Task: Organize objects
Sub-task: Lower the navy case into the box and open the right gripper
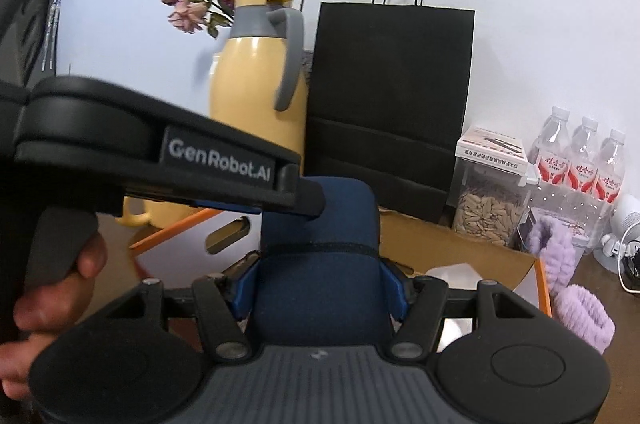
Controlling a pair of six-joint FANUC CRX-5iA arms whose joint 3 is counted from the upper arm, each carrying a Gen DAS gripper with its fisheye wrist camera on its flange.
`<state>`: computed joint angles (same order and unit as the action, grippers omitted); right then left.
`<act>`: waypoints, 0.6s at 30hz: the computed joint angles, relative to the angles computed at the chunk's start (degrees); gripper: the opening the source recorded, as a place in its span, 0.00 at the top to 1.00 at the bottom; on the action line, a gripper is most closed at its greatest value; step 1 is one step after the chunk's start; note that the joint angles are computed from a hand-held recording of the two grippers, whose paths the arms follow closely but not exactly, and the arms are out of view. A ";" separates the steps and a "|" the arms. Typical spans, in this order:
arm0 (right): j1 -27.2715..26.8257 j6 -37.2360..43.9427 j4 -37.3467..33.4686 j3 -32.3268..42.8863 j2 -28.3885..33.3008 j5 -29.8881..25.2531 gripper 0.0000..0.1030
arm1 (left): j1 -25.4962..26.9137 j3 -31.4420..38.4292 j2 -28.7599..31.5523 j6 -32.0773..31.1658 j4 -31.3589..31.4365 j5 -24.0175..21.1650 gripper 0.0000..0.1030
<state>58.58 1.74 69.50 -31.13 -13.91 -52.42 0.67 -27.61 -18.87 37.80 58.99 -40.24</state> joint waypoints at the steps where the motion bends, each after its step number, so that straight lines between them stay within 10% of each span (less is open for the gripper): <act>1: -0.77 0.28 0.00 0.19 0.31 0.51 0.41 | -0.42 0.51 0.75 -0.10 0.02 0.35 0.62; 11: -5.20 3.85 -3.46 2.06 3.36 2.82 0.39 | -3.58 3.09 5.83 -0.66 -1.91 4.76 0.58; 14: -5.11 3.86 -4.61 2.66 4.22 0.37 0.13 | -5.51 1.19 4.57 0.64 -4.62 12.86 0.00; 15: -5.00 2.75 -3.45 2.39 4.42 -0.89 0.00 | -6.86 -0.59 3.43 0.17 -4.05 17.81 0.00; 18: -5.03 0.59 -1.42 1.41 3.93 -2.06 0.00 | -8.93 -3.32 2.16 -5.81 1.62 23.15 0.00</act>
<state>53.55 2.33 68.08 -29.72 -9.99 -54.48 -8.25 -30.93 -16.71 32.00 60.61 -17.09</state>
